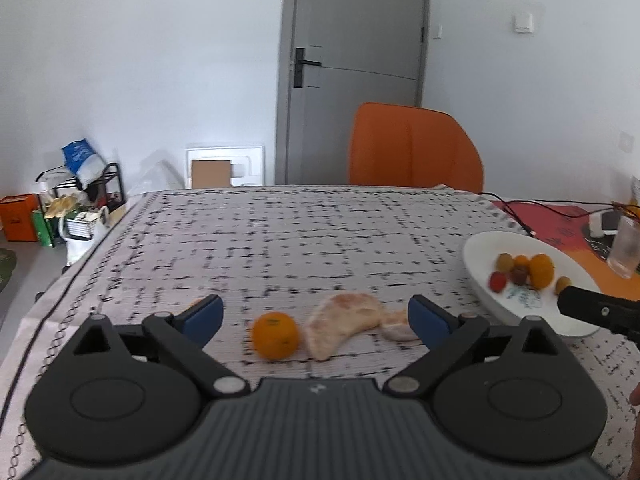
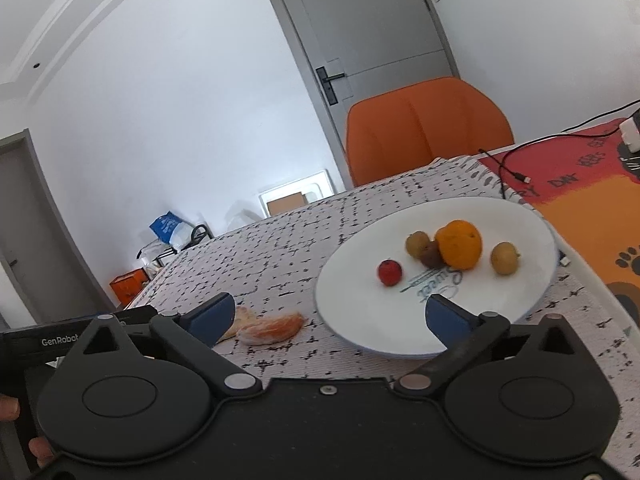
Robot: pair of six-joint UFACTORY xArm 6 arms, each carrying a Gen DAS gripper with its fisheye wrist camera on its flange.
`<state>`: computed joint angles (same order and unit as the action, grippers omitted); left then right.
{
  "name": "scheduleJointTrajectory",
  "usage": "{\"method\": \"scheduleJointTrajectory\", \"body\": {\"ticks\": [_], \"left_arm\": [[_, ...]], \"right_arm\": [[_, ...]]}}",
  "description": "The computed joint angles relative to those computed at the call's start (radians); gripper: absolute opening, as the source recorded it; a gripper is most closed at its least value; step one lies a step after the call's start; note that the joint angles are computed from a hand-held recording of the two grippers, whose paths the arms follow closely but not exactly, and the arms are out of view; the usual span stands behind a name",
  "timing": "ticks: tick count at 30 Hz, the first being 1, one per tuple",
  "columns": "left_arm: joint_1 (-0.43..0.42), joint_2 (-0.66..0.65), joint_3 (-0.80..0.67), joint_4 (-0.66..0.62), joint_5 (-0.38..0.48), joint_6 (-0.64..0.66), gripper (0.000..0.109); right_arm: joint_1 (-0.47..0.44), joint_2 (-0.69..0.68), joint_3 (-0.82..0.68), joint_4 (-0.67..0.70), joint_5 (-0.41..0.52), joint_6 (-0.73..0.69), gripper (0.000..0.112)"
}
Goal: Organize fruits
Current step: 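Move both open tools back to the remaining fruit on the table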
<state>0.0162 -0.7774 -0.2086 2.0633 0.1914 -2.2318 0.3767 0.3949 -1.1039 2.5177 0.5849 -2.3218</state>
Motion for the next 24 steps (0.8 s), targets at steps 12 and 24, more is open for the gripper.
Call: {"method": "scheduleJointTrajectory", "body": {"ticks": [12,24], "left_arm": [[0.132,-0.047,0.014,0.25,-0.093,-0.223,0.098],[0.174,0.006,-0.02,0.581,-0.107,-0.6,0.098]], "right_arm": [[0.068,0.014,-0.044,-0.044,-0.052,0.004,0.103],[0.129,0.056,-0.102,-0.085,-0.115,0.021,0.103]]}}
